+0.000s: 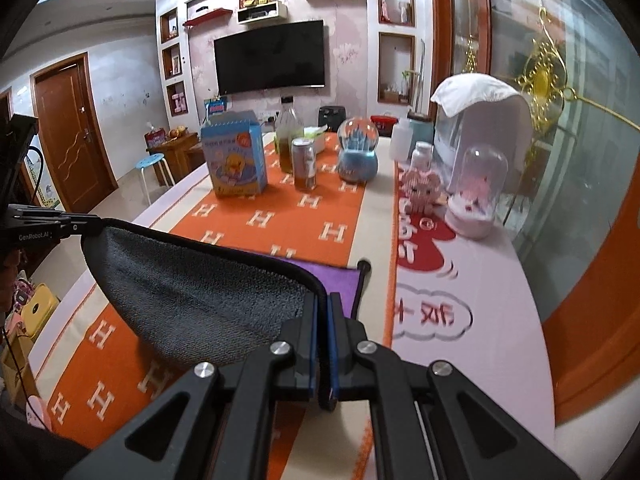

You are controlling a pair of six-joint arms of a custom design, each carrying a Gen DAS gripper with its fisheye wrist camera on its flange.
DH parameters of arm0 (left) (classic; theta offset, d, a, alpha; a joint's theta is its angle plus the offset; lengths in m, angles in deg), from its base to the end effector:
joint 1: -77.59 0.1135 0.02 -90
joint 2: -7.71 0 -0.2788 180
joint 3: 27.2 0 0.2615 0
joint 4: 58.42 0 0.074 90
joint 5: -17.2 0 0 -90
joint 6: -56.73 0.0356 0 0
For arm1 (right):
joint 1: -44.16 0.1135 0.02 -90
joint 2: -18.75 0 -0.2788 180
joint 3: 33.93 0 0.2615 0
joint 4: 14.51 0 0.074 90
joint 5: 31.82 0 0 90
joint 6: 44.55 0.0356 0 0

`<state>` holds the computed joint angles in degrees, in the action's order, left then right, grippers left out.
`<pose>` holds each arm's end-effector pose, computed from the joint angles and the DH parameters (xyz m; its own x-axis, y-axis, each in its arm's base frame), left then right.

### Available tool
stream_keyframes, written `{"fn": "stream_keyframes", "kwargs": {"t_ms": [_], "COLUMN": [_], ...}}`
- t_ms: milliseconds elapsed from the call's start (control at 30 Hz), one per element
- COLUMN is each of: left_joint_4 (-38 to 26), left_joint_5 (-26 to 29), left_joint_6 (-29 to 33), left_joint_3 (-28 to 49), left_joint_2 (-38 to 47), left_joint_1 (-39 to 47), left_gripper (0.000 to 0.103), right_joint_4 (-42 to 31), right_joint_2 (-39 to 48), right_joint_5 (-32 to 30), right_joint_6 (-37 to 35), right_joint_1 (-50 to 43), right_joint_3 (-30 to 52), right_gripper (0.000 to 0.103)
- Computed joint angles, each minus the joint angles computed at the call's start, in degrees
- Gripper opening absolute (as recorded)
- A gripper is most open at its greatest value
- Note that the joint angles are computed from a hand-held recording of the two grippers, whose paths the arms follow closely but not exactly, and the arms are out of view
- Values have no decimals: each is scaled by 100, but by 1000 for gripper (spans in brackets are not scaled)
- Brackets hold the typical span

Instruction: Fold towel

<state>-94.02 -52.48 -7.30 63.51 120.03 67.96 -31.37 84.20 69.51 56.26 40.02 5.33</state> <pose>0.4191 -0.0836 0.1848 -0.5952 0.5175 -0.6147 0.6707 0.7413 -0.0253 0.2173 -0.0227 0.1773 -0.6286 0.2299 -0.7429 0.3379 0.9412 0.0053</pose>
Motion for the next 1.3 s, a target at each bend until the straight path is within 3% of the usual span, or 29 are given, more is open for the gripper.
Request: {"fn": "stream_keyframes", "kwargs": {"t_ms": [467,633,1100,1300], "left_joint_4": [492,1023,951,477], "left_joint_5": [-109,-101,-353,-430], "left_joint_6": [-612,-851,-1178,-1269], "left_joint_3": [1605,1805,2783,3312], "left_joint_2": [1713,2228,3468,3801], "left_joint_1": [-288,-352,-497,-539], "left_gripper": [4,4,6,11], "right_joint_4": [1916,2493,2958,2811], "right_joint_2": [2270,3132,4747,4908], "right_joint_5": [358,625,986,1003], "right_joint_6": [-402,-548,-447,-343], "right_joint_1": [-296,-281,-249,-265], "right_joint_3": [566,764,1377,1526], "right_gripper": [4,4,5,8]}}
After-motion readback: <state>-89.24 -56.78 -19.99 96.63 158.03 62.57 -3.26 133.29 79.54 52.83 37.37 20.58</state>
